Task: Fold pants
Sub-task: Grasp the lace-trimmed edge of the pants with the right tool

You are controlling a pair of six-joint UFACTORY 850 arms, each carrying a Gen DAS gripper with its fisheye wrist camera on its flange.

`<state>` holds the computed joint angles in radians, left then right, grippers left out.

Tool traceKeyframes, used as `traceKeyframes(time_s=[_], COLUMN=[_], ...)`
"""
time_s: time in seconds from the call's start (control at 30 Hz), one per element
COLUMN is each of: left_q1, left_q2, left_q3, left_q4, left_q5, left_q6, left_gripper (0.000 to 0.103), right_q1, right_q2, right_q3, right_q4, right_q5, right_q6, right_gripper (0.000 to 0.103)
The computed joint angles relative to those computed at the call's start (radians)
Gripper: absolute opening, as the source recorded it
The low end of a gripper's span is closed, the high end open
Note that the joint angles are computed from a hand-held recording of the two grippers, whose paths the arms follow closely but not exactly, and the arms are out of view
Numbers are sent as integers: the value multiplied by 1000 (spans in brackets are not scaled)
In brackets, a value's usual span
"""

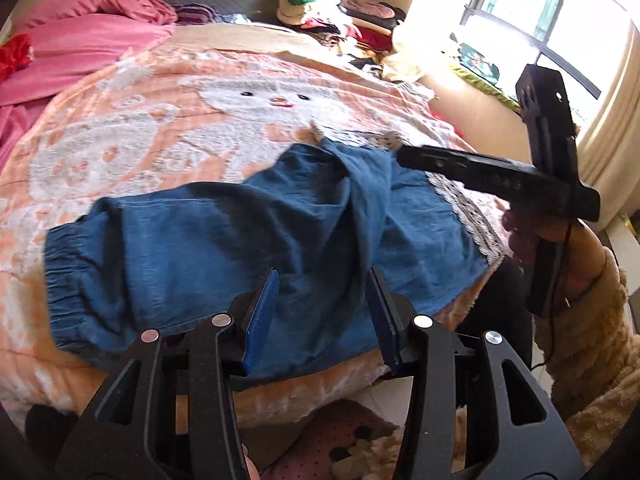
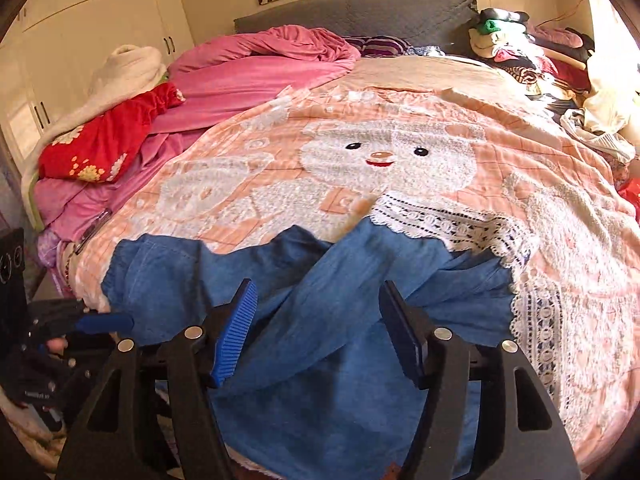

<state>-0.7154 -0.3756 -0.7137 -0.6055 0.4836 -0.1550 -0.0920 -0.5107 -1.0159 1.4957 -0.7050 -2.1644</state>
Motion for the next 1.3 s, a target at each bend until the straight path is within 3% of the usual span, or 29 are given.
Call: traceKeyframes(time_s=[0.07, 0.13, 0.2, 0.3, 0.4, 0.43, 0.5, 0.57, 0.63, 0.77, 0.8, 0.83, 0.87, 0.9, 0.93, 1.03, 1.3], left_q1=[9, 16, 26, 37, 47, 49, 54, 52, 50, 27, 26, 26, 27, 28, 27, 33, 26], left_q2=[-50, -99, -137, -186, -216, -223, -237, -248, -255, -258, -255, -252, -248, -250, -246, -230, -224], left_q3=[-55, -110, -154, -208, -240, -247, -264, -278, -283, -290, -286, -282, -277, -279, -274, -250, -238], left_q4=[80, 145, 246, 280, 301, 313, 367, 356, 419, 306, 300, 299, 290, 278, 260, 275, 209], left_q5=[-36, -78, -99, -119, -129, -130, -143, -156, -157, -159, -156, -153, -150, -148, -143, -117, -83], left_q6=[-37, -85, -161, -200, -234, -245, -290, -276, -336, -198, -191, -193, -187, -175, -159, -182, -93], left_gripper=[38, 38, 38, 38, 37, 33, 17, 7, 6, 6, 6, 6, 6, 6, 6, 6, 6], right_q1=[4, 18, 46, 93, 136, 149, 174, 194, 215, 239, 234, 223, 206, 189, 169, 107, -90], right_q2=[-20, -34, -44, -83, -139, -159, -188, -228, -267, -354, -373, -394, -410, -414, -413, -370, -197], right_q3=[-33, -64, -85, -139, -211, -235, -275, -330, -385, -496, -518, -545, -565, -573, -573, -525, -308], right_q4=[-4, 0, 30, 28, -51, -70, -98, -177, -296, -578, -604, -592, -551, -507, -447, -305, -87], right_q5=[11, 35, 96, 179, 248, 263, 305, 318, 358, 409, 390, 342, 284, 241, 185, 80, -80], right_q6=[10, 11, -6, -4, 108, 130, 176, 279, 433, 765, 795, 782, 752, 721, 671, 585, 439], right_gripper=[63, 71, 73, 75, 76, 76, 76, 76, 76, 73, 50, 39, 36, 18, 9, 9, 9])
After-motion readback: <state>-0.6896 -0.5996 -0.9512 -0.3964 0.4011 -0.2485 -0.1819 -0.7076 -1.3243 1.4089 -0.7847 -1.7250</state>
